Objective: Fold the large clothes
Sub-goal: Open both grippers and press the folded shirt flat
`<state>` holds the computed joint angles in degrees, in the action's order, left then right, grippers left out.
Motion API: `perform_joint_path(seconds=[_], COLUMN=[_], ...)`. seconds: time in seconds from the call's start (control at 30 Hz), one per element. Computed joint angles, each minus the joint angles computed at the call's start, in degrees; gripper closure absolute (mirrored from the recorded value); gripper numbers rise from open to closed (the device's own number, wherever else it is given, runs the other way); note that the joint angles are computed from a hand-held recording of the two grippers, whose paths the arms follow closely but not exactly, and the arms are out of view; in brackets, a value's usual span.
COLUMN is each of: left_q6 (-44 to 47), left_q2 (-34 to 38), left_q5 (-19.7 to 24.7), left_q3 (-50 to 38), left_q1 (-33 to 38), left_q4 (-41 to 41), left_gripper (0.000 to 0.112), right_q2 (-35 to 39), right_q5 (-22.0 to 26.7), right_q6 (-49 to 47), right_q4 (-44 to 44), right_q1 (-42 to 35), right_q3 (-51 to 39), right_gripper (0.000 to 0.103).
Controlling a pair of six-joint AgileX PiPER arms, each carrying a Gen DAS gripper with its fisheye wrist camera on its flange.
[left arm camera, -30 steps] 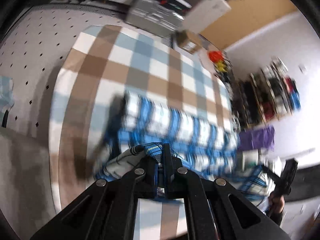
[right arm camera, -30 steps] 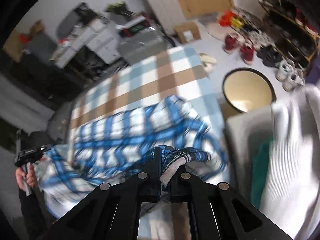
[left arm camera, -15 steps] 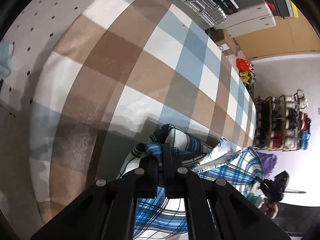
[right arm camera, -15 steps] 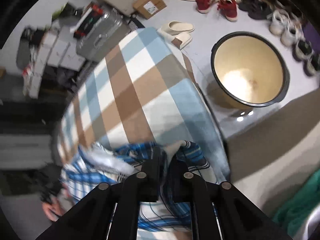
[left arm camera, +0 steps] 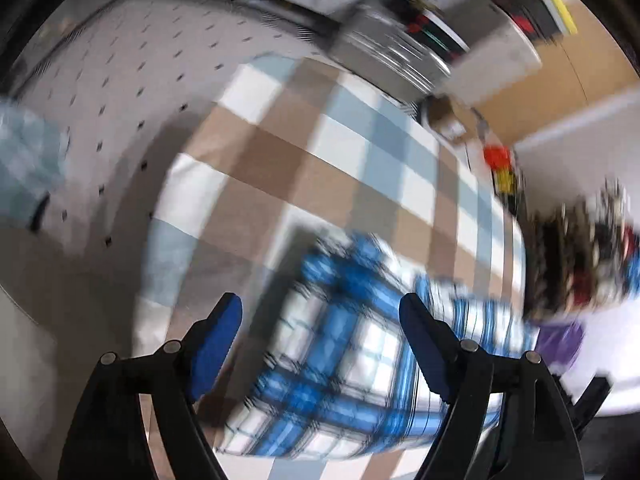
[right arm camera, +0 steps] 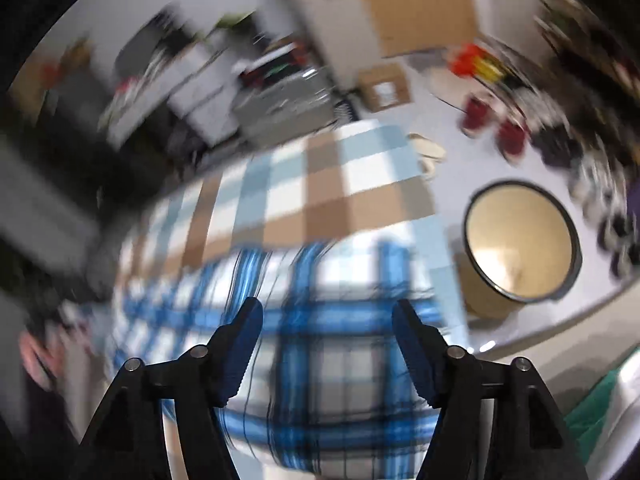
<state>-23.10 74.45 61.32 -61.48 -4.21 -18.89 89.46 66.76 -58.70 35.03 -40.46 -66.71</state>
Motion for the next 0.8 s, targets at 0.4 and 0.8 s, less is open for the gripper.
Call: perform_joint_path(seconds=[0.4,0.8], left_q6=[-20.67,-28.76], left_q2=[15.67,6.36], left_q5=[0.2,-1.72], left_q3=[-6.38,-0.16], left_q1=[-42.94,-43.31], left_q4=[28.54,32.37], left_gripper=[0.035,0.035], right_q2=[-4.13,-21.52], right_q5=[-33.75,-20.72], right_q6=[5.73,-11.44], right_q4=[-11.17,2.13], right_q1=[24.17,15.51], right_q3=[28.07,32.0], right_gripper=[0.038,0.037])
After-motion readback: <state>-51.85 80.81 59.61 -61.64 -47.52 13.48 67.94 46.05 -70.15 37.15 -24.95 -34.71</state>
